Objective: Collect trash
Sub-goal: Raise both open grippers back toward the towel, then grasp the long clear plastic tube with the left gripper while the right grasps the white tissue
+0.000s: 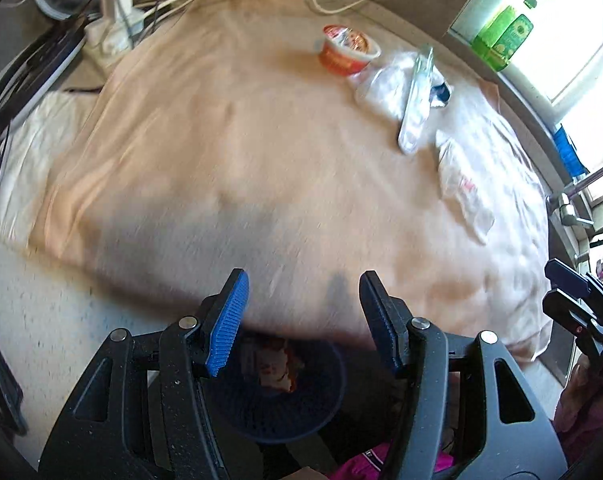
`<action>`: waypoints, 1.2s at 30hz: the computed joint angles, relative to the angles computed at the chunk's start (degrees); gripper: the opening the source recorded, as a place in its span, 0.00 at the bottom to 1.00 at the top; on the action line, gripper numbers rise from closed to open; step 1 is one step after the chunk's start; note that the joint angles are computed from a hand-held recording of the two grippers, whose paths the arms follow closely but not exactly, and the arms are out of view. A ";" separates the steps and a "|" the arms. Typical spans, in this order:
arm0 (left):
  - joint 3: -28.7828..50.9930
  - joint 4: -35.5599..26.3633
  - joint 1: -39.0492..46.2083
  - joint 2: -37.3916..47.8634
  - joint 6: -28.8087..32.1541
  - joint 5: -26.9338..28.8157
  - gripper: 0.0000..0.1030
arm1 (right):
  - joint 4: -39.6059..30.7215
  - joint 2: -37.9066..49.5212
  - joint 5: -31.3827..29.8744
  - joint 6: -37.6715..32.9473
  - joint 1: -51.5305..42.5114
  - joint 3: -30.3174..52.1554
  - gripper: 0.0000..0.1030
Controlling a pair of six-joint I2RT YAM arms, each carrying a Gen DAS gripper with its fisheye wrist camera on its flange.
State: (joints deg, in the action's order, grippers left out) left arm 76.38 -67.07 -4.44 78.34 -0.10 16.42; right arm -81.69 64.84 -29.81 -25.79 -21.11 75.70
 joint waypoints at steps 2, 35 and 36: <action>1.00 2.35 -2.77 1.95 -2.71 -0.75 0.57 | 1.91 2.10 -0.61 -0.82 -1.60 1.10 0.57; 61.32 -8.04 -19.92 49.63 -4.77 -8.22 0.57 | 13.46 27.07 4.21 3.02 6.61 9.26 0.75; 62.92 -8.66 -20.07 50.77 -4.65 -8.36 0.57 | 13.83 27.16 4.68 3.01 6.83 9.04 0.72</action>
State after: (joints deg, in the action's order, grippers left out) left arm 139.30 -75.73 -24.51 129.11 -4.75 8.06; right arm -67.87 92.00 -25.13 -22.78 -14.28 84.74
